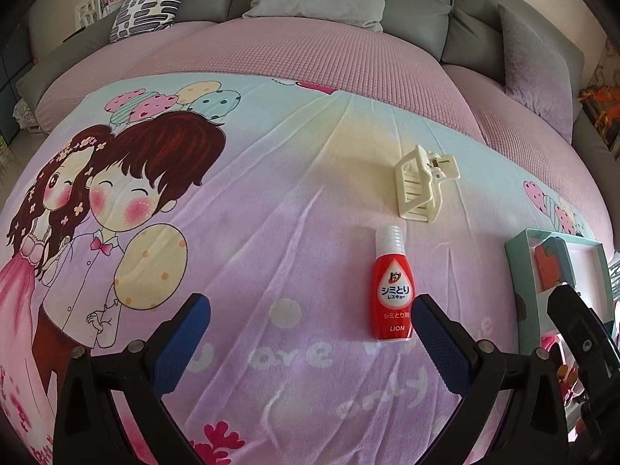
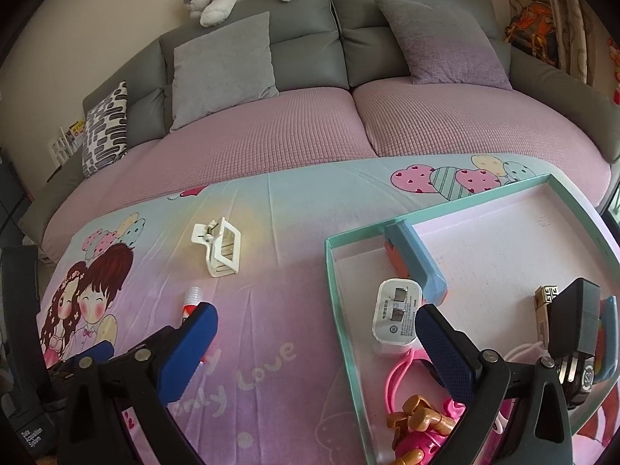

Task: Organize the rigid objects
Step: 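Move left tool to red bottle while right tool moves to white hair clip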

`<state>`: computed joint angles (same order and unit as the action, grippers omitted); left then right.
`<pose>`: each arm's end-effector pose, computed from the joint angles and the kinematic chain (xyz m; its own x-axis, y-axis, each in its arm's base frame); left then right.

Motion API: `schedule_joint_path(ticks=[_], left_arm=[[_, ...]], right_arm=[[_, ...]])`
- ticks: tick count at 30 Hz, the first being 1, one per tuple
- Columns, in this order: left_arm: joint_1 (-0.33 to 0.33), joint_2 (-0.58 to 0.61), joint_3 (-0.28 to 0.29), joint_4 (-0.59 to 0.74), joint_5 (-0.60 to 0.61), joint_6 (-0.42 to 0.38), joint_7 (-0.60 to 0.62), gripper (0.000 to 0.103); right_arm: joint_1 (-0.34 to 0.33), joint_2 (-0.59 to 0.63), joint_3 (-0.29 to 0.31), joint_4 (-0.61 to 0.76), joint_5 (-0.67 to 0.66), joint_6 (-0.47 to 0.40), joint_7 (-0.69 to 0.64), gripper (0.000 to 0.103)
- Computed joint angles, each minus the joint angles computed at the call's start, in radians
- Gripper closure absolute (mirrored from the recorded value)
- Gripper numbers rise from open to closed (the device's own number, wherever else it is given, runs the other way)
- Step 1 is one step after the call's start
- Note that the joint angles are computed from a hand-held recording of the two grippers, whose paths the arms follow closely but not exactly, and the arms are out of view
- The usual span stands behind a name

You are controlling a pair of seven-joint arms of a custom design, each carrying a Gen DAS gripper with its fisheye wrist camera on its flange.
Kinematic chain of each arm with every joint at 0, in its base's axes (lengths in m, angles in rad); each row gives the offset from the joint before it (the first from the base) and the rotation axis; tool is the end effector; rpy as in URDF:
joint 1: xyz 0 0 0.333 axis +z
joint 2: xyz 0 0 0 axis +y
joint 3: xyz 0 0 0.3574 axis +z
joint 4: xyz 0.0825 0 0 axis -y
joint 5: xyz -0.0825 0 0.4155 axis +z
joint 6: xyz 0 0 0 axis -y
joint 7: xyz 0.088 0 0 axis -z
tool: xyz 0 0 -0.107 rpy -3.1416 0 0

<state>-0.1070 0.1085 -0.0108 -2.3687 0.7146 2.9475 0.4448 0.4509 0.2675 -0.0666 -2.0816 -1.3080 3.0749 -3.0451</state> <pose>0.5472 -0.1081 0.3377 0.3029 -0.9475 0.1027 -0.8103 -0.3127 -0.4956 0.5472 0.3074 0.3577 0.0816 -0.9789 -0.1871 -0.7322 0.0685 -0.6776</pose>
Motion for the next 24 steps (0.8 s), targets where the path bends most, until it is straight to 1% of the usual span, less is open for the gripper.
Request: schedule_joint_path(ticks=[2,5,7,9,11,14,16,18,20,22,24], left_arm=[[-0.004,0.006,-0.004,0.005,0.003,-0.001,0.019,0.000],[-0.021,0.012,0.002,0.018,0.050,-0.010,0.007,0.001],[-0.030,0.023,0.003,0.031,0.076,-0.031,-0.003,0.004],[-0.024,0.037,-0.009,0.039,0.040,-0.037,0.037,0.020],[-0.023,0.045,-0.010,0.039,0.000,-0.030,0.072,0.027],[-0.043,0.044,0.018,0.041,0.035,-0.024,0.044,0.030],[-0.044,0.042,0.024,0.036,0.050,-0.006,0.032,0.038],[-0.040,0.050,0.025,0.037,0.038,0.011,0.049,0.054],[-0.048,0.054,0.034,0.038,0.043,0.015,0.051,0.058],[-0.059,0.059,0.054,0.041,0.071,0.032,0.030,0.058],[-0.088,0.064,0.099,0.054,0.176,0.056,-0.061,0.058]], right_arm=[[-0.003,0.002,0.000,0.001,0.008,0.004,-0.003,0.000],[-0.004,0.005,0.002,0.004,0.029,0.002,-0.041,0.000],[0.001,0.006,0.000,0.007,0.033,-0.007,-0.060,0.000],[-0.003,0.009,0.001,0.010,0.047,-0.001,-0.084,0.000],[-0.004,0.014,-0.001,0.012,0.066,0.008,-0.108,0.000],[-0.001,0.023,-0.007,0.019,0.096,0.023,-0.148,0.000],[-0.002,0.032,-0.006,0.023,0.136,0.037,-0.195,0.000],[0.009,0.040,-0.013,0.029,0.171,0.036,-0.237,0.000],[0.019,0.049,-0.019,0.036,0.205,0.038,-0.283,0.000],[0.018,0.057,-0.012,0.042,0.255,0.041,-0.347,0.000],[0.048,0.061,-0.039,0.051,0.262,0.041,-0.370,0.000]])
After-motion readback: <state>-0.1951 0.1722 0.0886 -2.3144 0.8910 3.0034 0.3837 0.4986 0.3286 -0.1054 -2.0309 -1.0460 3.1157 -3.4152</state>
